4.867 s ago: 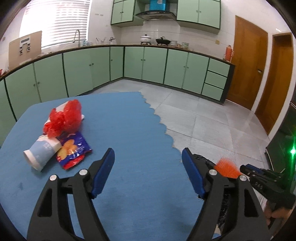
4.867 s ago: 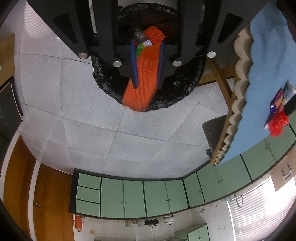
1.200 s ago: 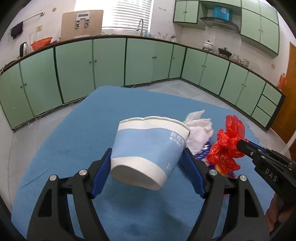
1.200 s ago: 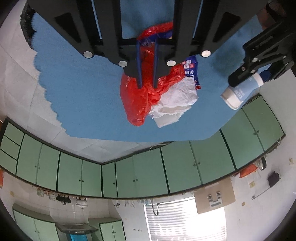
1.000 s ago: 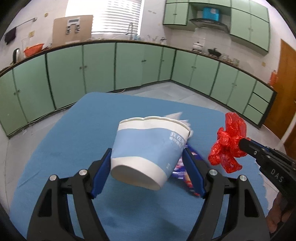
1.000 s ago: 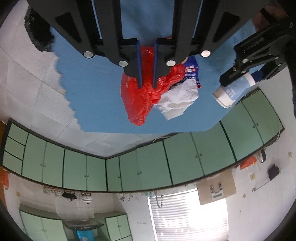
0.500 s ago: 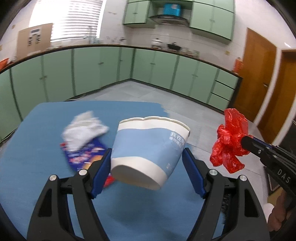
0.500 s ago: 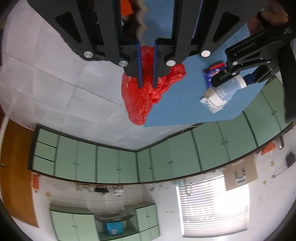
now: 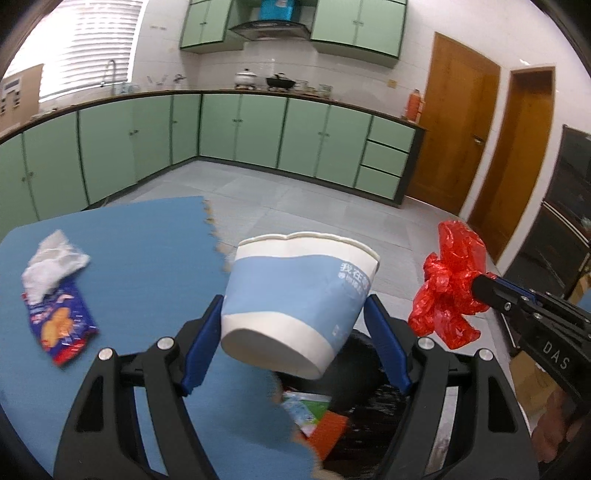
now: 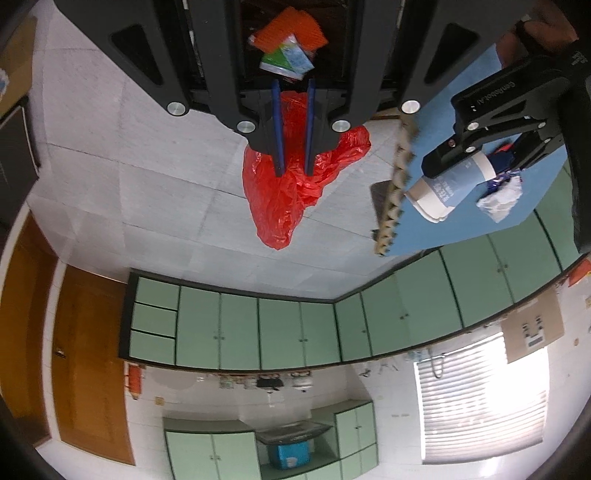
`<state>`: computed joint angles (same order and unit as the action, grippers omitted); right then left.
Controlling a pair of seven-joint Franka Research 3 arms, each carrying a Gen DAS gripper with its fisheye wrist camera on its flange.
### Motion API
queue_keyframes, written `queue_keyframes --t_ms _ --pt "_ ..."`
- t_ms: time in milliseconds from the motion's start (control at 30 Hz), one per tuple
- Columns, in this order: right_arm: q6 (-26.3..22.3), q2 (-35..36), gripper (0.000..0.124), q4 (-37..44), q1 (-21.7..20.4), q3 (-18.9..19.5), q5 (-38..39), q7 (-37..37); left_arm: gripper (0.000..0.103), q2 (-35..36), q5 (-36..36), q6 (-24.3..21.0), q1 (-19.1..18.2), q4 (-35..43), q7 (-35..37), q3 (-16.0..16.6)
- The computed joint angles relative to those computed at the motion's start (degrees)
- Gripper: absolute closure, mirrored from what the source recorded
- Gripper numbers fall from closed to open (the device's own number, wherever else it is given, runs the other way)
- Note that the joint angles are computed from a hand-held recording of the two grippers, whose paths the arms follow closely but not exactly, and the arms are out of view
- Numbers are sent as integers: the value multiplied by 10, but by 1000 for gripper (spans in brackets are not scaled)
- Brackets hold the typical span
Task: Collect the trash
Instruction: 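Carry the paper cup and red bag over the black bin and open both grippers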
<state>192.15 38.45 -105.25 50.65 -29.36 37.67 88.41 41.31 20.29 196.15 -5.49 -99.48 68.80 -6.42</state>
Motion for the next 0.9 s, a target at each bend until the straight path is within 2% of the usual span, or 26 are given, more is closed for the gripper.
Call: queue_keyframes --t_ms 200,300,333,433,567,633,700,867,900 --pt "10 -8 114 -26 -2 -5 17 -7 29 31 8 -11 -18 31 7 -10" --pt "19 -13 114 -32 -29 21 20 -17 29 41 9 -20 -29 43 13 -5" --pt "13 -9 114 -26 -29 20 25 -21 28 43 11 -25 -28 47 15 -7" --pt "13 -10 113 -23 -58 48 18 -23 22 51 16 -40 -20 57 21 -19" --pt "4 -4 108 -14 -87 73 10 -16 21 54 16 -49 -13 61 24 -23" --pt "-2 -3 93 -9 -101 85 -3 -13 21 53 14 -49 -11 61 24 -22" --pt "-5 3 84 -6 -93 75 -7 -4 21 52 10 -49 -14 61 22 -18" --pt "3 3 73 -12 -75 60 -11 8 20 46 2 -42 -22 54 17 -5" --pt "5 2 67 -13 -74 59 -11 8 20 43 0 -40 -24 52 15 -2"
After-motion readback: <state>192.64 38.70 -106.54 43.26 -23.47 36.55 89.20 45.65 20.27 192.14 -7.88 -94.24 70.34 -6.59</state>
